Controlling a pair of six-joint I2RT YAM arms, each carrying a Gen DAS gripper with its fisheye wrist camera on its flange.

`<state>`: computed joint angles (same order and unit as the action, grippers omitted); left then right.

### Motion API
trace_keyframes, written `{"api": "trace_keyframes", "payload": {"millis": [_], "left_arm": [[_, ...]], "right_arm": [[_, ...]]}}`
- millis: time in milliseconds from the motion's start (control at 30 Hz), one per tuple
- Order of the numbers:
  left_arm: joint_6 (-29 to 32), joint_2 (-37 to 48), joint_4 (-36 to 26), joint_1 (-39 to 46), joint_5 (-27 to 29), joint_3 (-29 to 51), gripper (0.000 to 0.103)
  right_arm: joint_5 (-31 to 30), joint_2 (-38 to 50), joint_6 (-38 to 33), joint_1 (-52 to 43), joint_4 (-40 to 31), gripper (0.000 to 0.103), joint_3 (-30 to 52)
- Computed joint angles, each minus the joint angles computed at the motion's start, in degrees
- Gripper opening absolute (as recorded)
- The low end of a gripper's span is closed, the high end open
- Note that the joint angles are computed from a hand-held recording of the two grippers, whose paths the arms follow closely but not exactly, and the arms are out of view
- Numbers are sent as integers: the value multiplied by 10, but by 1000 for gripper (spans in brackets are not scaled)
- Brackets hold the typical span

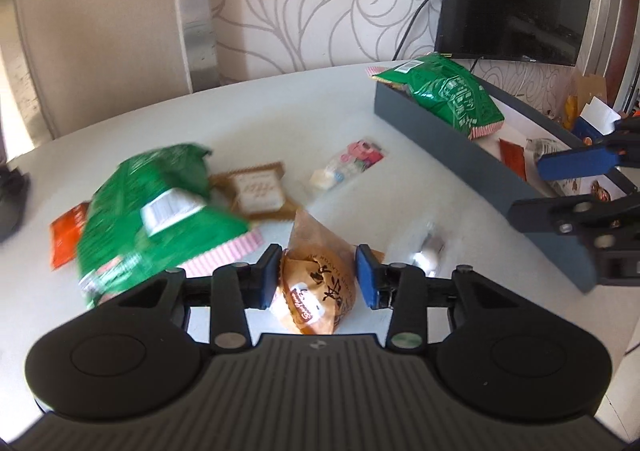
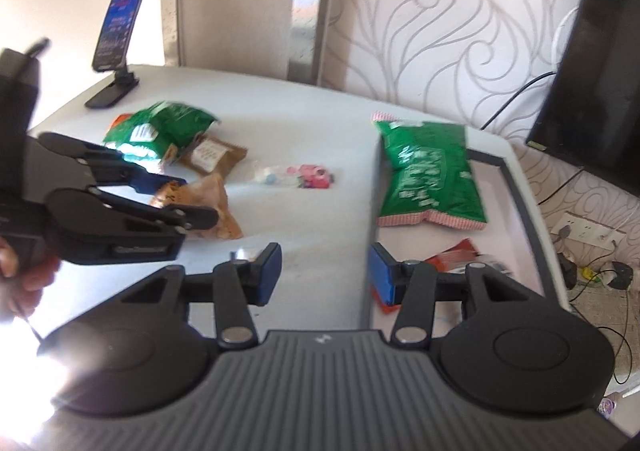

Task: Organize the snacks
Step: 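Move the left gripper to the bread bun bag and grasp it, then lift the bread bun bag with the left gripper while the right approaches the candy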

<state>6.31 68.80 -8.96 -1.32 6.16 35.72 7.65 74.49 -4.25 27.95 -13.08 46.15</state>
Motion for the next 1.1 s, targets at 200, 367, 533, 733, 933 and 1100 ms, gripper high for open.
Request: {"api": "trace_keyframes", "payload": {"millis": [200, 367, 533, 733, 933, 1100], "left_arm": [[3, -59, -45, 43, 11, -22, 49], [11, -56, -56, 59, 21, -16, 58], [18, -44, -53, 57, 23, -14, 61], [23, -41, -55, 59, 43, -20, 54], [21, -52, -60, 51, 30, -26, 51], [22, -60, -69, 42, 8, -23, 49]], "right_arm": [[-12, 83, 25, 25, 22, 50, 20], [-12, 141, 43, 31, 31, 51, 48], [8, 158, 33, 47, 43, 50, 58], [-3, 158, 15, 50, 22, 32, 70], [-4, 141, 25, 54, 17, 31, 57], [2, 116, 38, 64, 9, 31, 45]]}}
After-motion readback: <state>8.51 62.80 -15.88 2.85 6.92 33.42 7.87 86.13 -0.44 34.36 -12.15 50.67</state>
